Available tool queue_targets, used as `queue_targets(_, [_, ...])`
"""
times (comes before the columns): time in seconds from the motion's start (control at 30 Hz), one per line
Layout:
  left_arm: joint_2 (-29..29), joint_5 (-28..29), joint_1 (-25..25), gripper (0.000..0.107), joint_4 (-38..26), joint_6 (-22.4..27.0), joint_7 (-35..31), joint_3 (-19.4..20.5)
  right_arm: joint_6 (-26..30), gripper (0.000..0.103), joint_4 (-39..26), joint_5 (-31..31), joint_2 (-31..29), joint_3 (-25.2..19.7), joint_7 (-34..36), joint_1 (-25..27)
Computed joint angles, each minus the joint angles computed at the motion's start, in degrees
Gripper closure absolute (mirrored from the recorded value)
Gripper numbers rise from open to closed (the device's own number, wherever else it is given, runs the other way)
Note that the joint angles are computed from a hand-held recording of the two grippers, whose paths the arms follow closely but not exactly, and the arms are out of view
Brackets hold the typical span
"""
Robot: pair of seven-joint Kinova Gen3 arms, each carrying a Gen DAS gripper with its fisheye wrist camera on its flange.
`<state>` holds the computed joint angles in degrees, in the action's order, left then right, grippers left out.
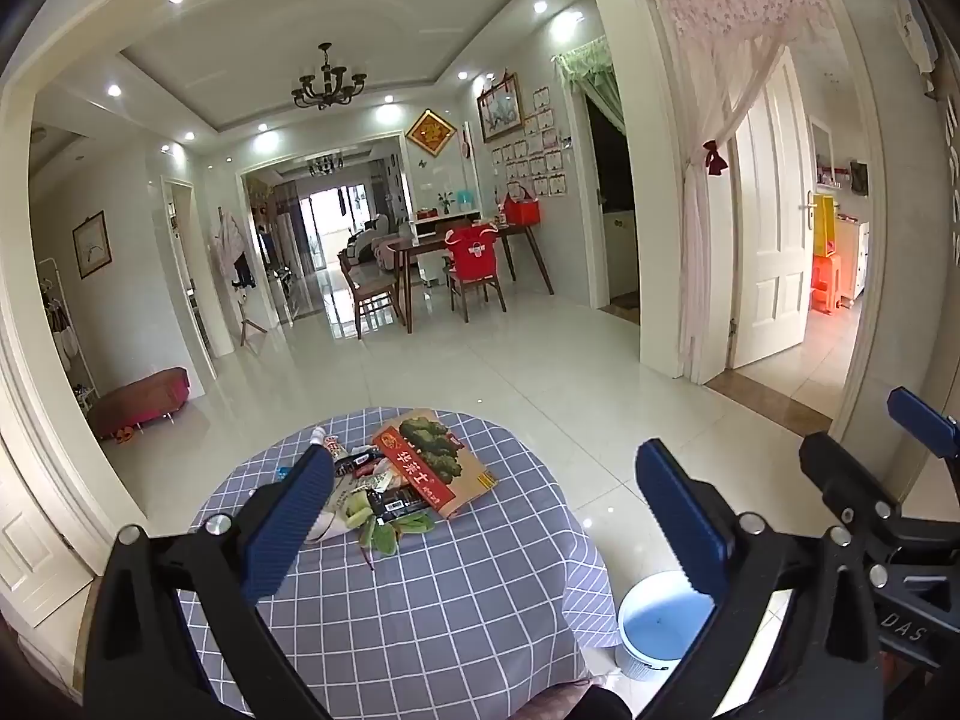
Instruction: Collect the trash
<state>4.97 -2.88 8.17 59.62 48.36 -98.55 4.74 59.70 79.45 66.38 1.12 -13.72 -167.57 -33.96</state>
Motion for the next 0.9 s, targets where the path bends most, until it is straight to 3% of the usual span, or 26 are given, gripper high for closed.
queue_targets(0.27, [-0.1,1.2,-0.52,0.009,0.07,0.02,-0.88,-0.08,-0.93,0.006,1.11,0.79,0.04,0.06,-1.26,0.07])
queue_targets(0.5, [0.09,1.53,-0.62,0.009,2.96,-2.94,-0.99,-0.12,-2.93,0.006,3.42,1.27,-0.03,0.58,-3.17,0.93])
queue_targets(0.63, [0.19,0.45,-0.14,0.009,0.59,-0.35,-0.18,0.0,-3.03,0.006,2.46,0.85,0.64,0.71,-2.55,1.0])
queue_targets(0.9, [0.24,0.74,-0.29,0.009,1.61,-1.31,-0.37,-0.11,-1.78,0.006,1.46,0.63,0.88,0.81,-1.89,-0.18])
